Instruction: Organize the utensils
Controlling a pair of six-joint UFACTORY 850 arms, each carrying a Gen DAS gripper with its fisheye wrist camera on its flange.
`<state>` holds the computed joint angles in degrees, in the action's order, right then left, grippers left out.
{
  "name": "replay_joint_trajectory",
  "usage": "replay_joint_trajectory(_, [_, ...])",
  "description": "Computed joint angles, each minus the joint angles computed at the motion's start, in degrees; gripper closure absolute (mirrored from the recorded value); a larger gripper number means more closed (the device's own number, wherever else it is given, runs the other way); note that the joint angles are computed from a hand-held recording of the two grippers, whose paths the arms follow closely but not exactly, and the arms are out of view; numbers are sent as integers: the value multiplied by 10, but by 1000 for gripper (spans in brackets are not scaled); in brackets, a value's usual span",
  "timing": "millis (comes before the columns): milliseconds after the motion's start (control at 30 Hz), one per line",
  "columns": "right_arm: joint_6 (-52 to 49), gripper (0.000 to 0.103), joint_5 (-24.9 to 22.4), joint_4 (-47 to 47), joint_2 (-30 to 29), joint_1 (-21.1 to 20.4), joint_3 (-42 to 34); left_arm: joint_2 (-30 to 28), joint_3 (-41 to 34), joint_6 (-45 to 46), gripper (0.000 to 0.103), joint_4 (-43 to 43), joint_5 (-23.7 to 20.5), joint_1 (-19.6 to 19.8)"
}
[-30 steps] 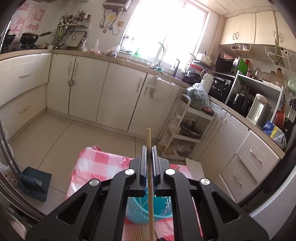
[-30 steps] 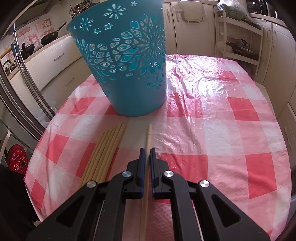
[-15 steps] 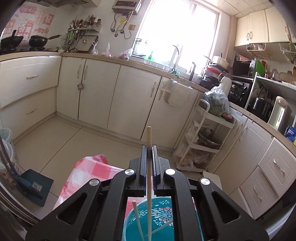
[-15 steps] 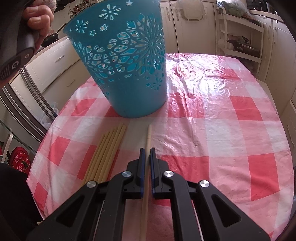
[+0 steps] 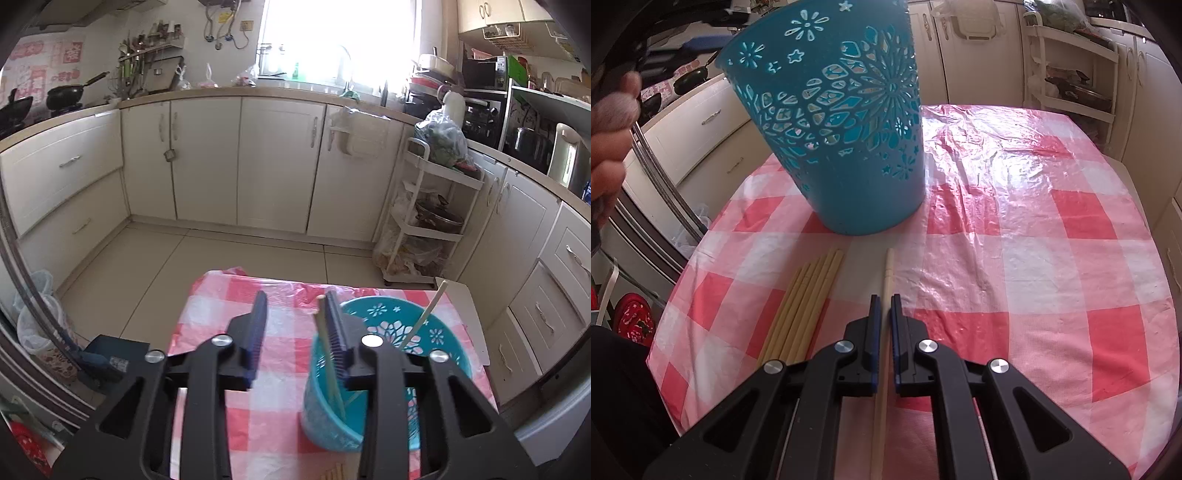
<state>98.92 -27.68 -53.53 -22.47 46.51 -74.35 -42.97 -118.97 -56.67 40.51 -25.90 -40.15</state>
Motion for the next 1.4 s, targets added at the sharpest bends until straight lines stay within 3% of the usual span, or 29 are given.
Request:
replay_joint_trajectory(133, [14,97,8,-9,6,-1,9,91,147,-178,42,161,25,8])
replay_joint_trajectory(200, [24,97,9,-10,12,0,16,114,188,-224,38,191,33,17])
replay_joint_trajectory(267, [41,97,12,-14,23,1,27,122,208,-216,37,150,35,32])
replay_joint_trajectory(367, [89,97,17,-56,48,7,43,119,210,-143,37,24,41,56])
replay_joint_trajectory(533, [227,98,27,-195,91,18,58,134,233,-203,37,82,46,62])
replay_joint_trajectory(767, [364,98,32,-366,134,17,38,132,230,-183,37,56,51,62])
replay_joint_trajectory(867, [376,98,33,-414,136,8,5,129,226,-174,36,48,50,61])
replay_joint_trajectory(1000, [363,99,40,-438,126,-10,-50,128,224,-157,36,28,54,62])
replay_joint_trajectory(1233, [181,99,-12,-317,75,-29,-140,129,225,-148,36,18,59,63])
replay_joint_trajectory(1400, [155,99,-12,-259,52,-49,-141,131,227,-137,36,7,63,63])
